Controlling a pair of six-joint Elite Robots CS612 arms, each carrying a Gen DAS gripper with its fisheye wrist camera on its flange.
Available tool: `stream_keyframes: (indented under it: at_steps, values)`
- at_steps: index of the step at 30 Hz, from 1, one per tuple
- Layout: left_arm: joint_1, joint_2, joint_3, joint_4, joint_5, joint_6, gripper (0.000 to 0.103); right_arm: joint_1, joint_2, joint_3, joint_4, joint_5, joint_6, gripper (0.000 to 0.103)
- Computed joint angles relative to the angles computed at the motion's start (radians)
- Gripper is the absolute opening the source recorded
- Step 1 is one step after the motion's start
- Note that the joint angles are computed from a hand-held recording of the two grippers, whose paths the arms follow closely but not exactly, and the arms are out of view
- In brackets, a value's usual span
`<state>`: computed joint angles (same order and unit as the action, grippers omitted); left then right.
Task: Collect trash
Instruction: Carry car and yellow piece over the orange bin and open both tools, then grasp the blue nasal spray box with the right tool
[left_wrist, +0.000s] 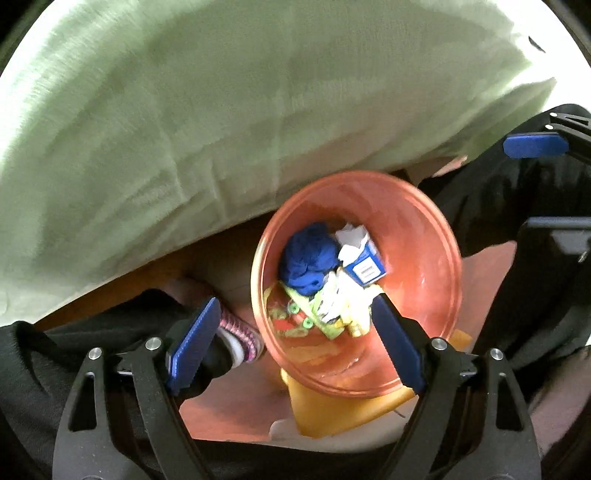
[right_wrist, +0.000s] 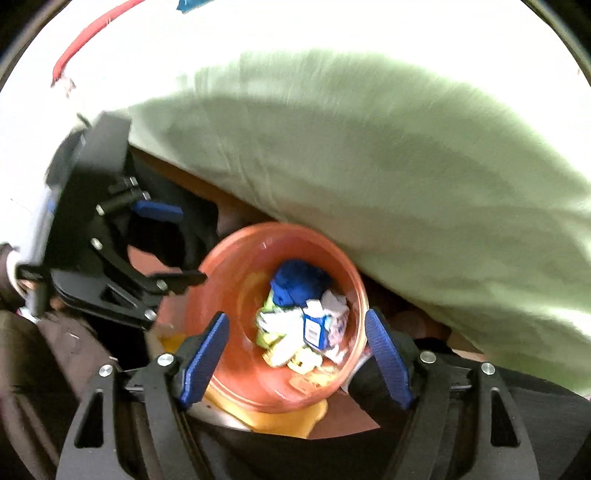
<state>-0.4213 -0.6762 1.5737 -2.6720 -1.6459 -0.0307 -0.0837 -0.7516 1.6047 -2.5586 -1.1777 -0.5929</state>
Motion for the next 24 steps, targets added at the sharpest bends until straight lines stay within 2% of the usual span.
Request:
stream_keyframes:
  at_steps: [5,12,19,24]
  values:
    - [0.024,-0.028,0.018,-0.103,-0.071,-0.021,0.082,-0.024,-0.026,0.008,-0.113,0.104,0.029,0.077]
    - [0.034,-0.058,0.017,-0.275,0.009,-0.026,0.082,-0.030,0.005,-0.078,-0.249,0.169,0.097,0.081]
    - [0.060,-0.023,-0.093,-0.345,0.064,-0.081,0.082,-0.018,0.115,-0.314,-0.293,0.214,0.217,0.085]
    - [0.080,0.033,-0.224,-0.332,0.088,-0.102,0.082,-0.003,0.236,-0.565,-0.255,0.206,0.277,0.090]
